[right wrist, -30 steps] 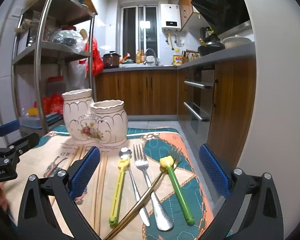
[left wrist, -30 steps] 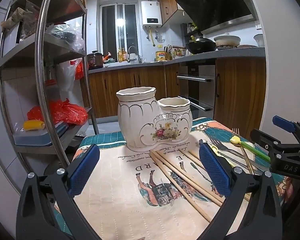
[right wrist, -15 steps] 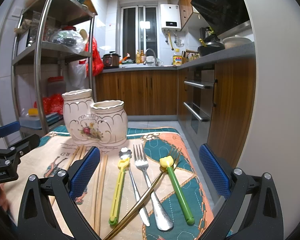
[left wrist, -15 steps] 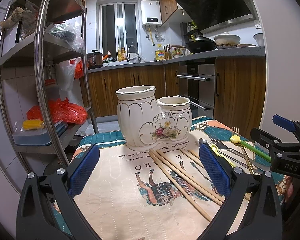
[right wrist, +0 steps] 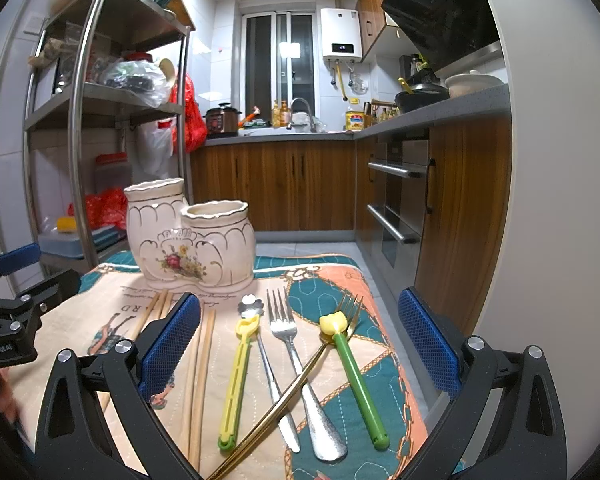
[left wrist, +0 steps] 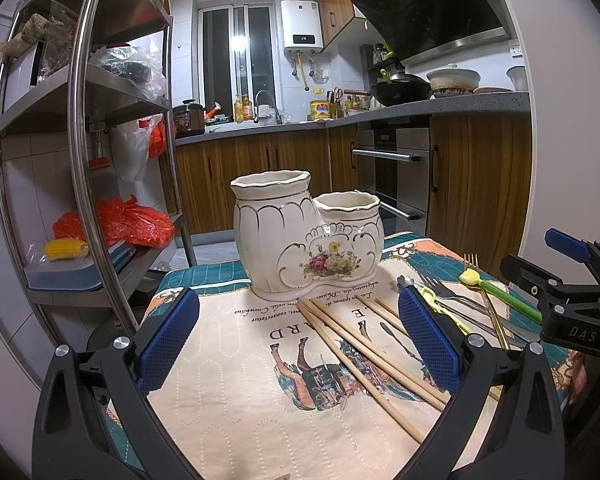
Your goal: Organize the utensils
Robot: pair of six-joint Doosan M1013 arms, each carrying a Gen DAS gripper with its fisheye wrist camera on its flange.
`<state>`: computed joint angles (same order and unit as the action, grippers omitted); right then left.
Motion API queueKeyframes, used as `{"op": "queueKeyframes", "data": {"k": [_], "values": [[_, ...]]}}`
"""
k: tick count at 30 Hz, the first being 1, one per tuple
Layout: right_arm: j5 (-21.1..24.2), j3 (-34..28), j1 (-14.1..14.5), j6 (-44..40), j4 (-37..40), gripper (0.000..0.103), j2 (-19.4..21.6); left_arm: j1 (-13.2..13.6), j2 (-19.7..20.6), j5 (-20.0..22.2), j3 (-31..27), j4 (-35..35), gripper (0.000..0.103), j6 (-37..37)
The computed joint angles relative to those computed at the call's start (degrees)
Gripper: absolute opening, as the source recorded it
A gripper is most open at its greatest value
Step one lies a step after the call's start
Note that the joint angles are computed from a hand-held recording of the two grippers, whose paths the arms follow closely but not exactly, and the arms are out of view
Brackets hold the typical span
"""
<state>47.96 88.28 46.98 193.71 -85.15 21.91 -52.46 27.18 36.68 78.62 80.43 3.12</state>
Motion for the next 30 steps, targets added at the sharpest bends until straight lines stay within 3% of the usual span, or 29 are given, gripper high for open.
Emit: {"op": "queueKeyframes", "data": {"k": [21, 30], "values": [[0.0, 0.0, 0.1, -0.4, 0.9, 0.098, -0.2, 0.4, 0.0, -1.0, -0.1, -2.6, 0.098, 2.1], [-2.6, -0.9, -0.8, -4.5, 6.9, 0.098, -0.1, 1.0, -0.6, -3.4, -0.3, -5.4, 0.098, 5.5]]}}
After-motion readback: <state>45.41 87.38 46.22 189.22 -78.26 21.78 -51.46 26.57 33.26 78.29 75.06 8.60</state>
